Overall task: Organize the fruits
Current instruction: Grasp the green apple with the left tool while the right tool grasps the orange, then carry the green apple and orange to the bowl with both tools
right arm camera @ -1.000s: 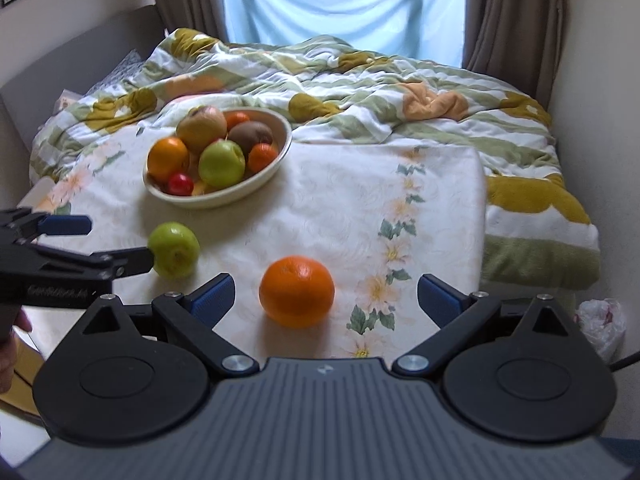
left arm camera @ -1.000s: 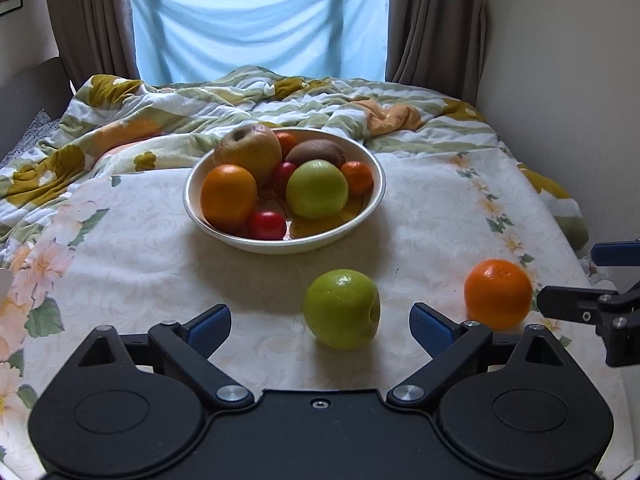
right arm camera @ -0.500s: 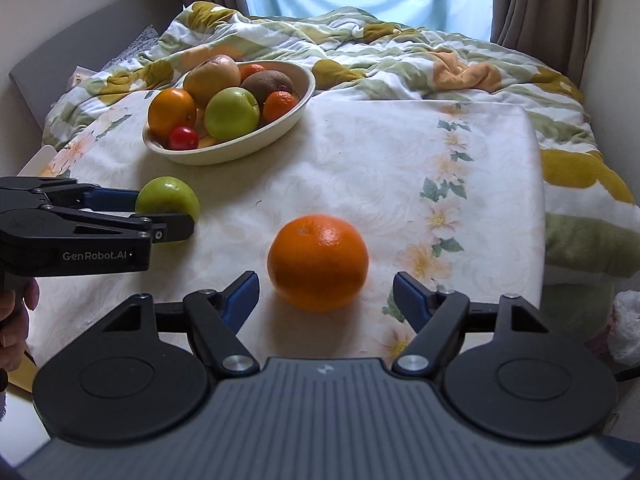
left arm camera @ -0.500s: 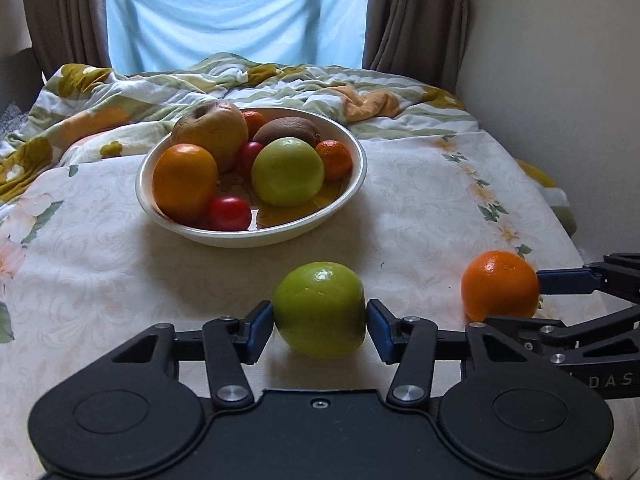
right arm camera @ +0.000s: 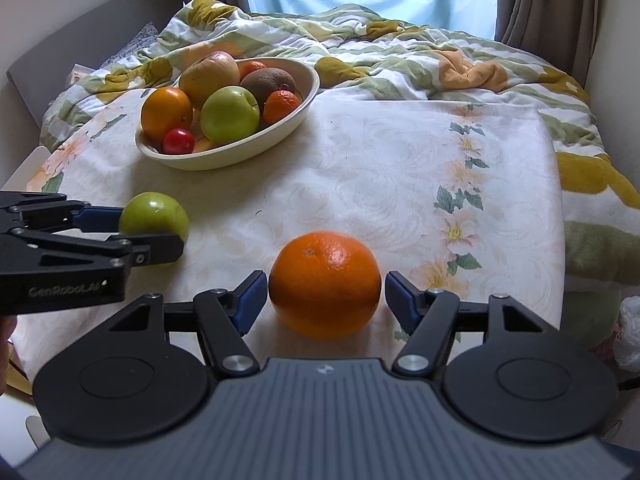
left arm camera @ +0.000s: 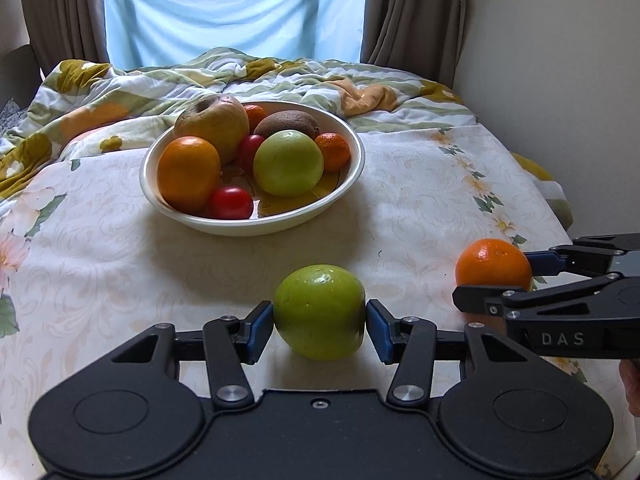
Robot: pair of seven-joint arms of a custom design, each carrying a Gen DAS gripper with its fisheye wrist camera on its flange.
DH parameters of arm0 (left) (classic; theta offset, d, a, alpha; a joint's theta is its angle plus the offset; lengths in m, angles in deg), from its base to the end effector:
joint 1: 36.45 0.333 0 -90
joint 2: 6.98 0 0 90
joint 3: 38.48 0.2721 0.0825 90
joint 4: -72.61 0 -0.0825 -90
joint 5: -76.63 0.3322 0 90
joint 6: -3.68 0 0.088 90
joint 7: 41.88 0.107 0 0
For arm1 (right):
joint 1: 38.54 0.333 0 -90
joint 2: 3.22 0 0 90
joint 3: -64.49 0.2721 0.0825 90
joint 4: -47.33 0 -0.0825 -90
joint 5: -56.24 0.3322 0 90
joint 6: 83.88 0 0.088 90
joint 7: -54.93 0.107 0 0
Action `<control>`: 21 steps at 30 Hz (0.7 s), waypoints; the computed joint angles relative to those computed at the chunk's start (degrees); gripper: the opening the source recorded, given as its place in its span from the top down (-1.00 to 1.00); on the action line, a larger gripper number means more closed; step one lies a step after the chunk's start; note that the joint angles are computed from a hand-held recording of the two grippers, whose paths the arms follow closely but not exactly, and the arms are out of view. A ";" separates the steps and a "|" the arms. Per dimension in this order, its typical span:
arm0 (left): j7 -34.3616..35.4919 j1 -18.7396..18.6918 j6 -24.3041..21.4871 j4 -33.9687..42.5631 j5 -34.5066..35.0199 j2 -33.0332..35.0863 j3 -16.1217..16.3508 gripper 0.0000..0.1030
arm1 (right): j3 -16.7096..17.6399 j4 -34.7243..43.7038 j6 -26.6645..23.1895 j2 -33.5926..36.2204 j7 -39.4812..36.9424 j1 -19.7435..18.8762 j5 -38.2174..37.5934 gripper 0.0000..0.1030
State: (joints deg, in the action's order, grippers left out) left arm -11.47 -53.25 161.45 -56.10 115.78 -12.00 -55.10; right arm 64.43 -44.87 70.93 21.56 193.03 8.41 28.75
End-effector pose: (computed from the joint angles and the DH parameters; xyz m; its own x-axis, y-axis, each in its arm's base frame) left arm 0.4091 -0.3037 0.4461 -0.1281 -0.9908 0.0442 -0.7518 0.0679 -0.6559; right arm 0.4366 0.4896 0.4343 0.3770 -0.9192 -0.1136 -0.7240 -0.2159 -0.6551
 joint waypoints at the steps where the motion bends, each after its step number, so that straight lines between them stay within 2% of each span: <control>1: -0.13 -0.01 0.04 -0.29 -0.08 -0.38 0.02 -0.06 | -0.05 0.35 -0.36 0.14 -0.12 0.10 -0.13 -0.46; 14: -0.19 0.87 -2.00 -2.69 -2.32 -7.98 -1.04 -0.06 | 0.65 0.81 -1.57 -2.19 1.10 0.30 -1.78 -0.44; 21: 2.44 1.58 -2.83 -2.24 -3.94 -11.38 -1.06 -0.06 | 1.56 4.49 -3.58 -2.58 0.47 0.35 -2.10 -0.44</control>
